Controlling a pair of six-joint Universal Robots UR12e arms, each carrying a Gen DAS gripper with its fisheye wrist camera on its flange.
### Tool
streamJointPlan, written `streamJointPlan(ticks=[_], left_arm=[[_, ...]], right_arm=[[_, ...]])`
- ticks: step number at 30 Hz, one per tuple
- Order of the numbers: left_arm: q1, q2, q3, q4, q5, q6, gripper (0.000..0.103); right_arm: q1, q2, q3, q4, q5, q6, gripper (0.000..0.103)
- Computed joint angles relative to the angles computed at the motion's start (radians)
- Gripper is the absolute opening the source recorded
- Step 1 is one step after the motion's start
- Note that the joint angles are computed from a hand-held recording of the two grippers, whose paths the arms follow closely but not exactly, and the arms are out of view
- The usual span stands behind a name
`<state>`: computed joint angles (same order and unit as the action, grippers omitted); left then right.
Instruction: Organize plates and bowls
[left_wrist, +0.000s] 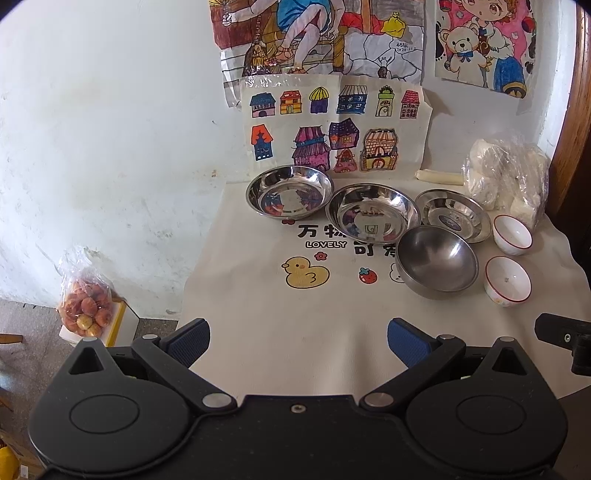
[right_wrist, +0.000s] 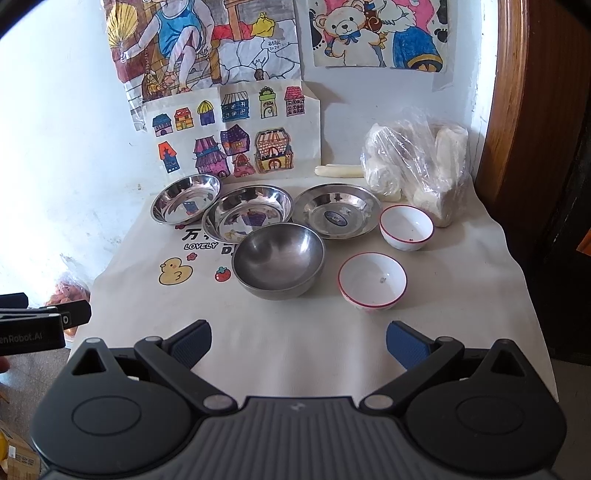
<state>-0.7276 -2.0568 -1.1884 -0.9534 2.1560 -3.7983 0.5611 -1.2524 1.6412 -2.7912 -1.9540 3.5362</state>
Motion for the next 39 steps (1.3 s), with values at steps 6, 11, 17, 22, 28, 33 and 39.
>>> streamJointPlan(ticks=[6,11,17,22,28,33,39], left_arm=[[0.0,-0.003,0.003,0.0,0.0,0.0,0.102],[0.001,-0.004,0.004,0.0,-0.001,-0.001,0.102],[0.003,-0.001,0.0,0.007,-0.003,0.003,0.102],[0.005,0.0,0.001,0.009,0.0,0.007,0.102],[0.007,0.001,0.002,0.007,-0.001,0.008,0.102],[0.006,0.002,0.001,0.007,0.0,0.008,0.102],[0.007,-0.002,0.006,0.002,0.0,0.006,0.102]], right_arm=[[-0.002,-0.002,0.002,-0.001,0.0,0.006,0.103],[-0.002,-0.003,0.003,-0.004,0.0,0.012,0.103],[-0.003,-0.002,0.002,-0.003,0.004,0.009,0.103],[-0.003,-0.001,0.002,-0.009,0.002,0.009,0.103],[-0.009,-0.003,0.008,-0.034,0.032,-0.001,0.103],[-0.011,-0.002,0.005,-0.023,0.036,0.007,0.103],[-0.015,-0.001,0.002,-0.016,0.044,0.011,0.103]])
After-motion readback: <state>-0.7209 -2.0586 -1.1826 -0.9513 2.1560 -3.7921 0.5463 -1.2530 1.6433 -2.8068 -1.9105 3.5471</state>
